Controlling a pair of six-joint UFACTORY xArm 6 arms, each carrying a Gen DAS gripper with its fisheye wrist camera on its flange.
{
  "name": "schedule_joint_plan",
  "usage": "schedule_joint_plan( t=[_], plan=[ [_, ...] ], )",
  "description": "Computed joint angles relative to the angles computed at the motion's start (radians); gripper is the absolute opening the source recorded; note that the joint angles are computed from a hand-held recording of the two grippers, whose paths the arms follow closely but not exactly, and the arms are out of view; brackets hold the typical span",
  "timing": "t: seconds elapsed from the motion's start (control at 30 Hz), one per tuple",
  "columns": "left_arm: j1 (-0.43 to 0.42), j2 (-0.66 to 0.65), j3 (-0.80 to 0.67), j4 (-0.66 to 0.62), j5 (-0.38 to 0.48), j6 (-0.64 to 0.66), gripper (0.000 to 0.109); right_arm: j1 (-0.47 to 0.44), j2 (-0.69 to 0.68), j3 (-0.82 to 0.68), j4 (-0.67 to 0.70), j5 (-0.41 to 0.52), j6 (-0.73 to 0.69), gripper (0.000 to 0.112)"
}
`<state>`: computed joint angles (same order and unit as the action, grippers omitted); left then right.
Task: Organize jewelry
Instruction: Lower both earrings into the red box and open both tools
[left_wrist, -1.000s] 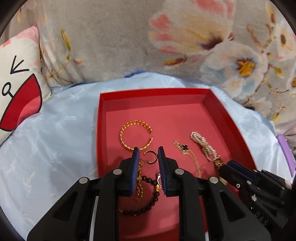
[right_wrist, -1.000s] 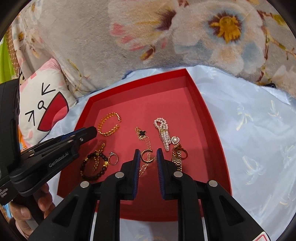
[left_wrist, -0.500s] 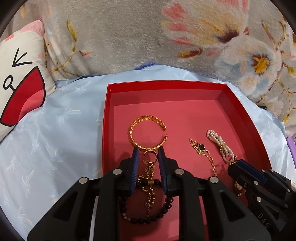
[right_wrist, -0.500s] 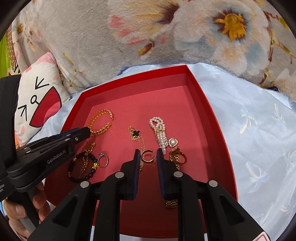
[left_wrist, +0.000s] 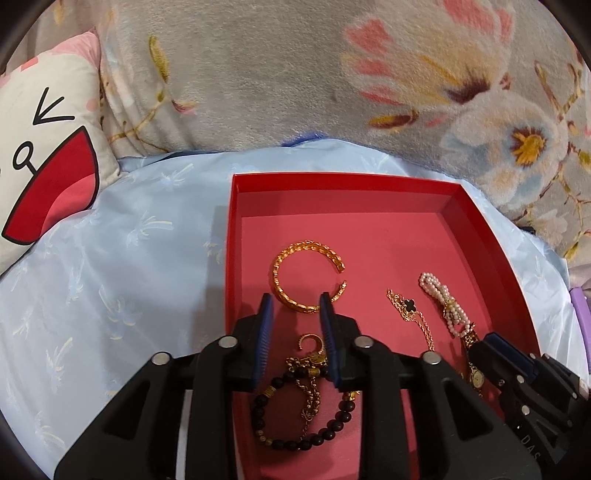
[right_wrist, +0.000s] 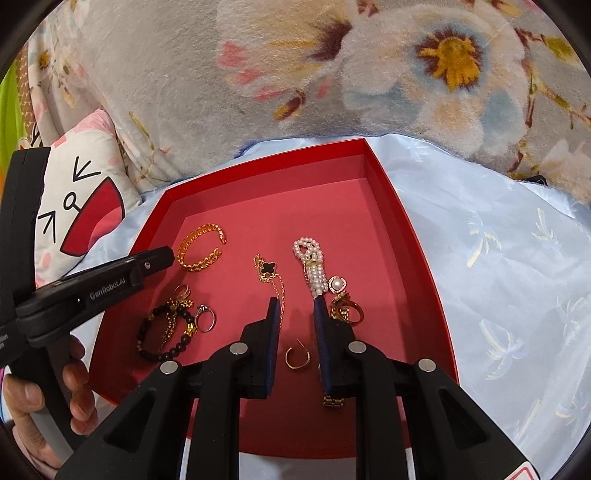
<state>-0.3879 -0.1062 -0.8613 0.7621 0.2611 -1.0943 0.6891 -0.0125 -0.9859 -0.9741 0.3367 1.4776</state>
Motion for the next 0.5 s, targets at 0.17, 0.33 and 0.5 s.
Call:
schedule_joint_plan(
  t=[0.17, 0.33, 0.5],
  plan=[
    [-0.005, -0.030, 0.017, 0.028, 0.005, -0.022, 0.027, 0.012, -0.018, 0.020, -0.007, 0.010, 0.012, 0.020],
    [-0.027, -0.106, 0.069, 0.048, 0.019, -0.036, 0.027, 0.033, -0.078, 0.070, -0.021, 0.029, 0.032, 0.023],
    [-0.066, -0.203, 0.145, 0.112, 0.052, -0.094, 0.028, 0.075, -0.188, 0.156, -0.069, 0.087, 0.105, 0.038]
  ],
)
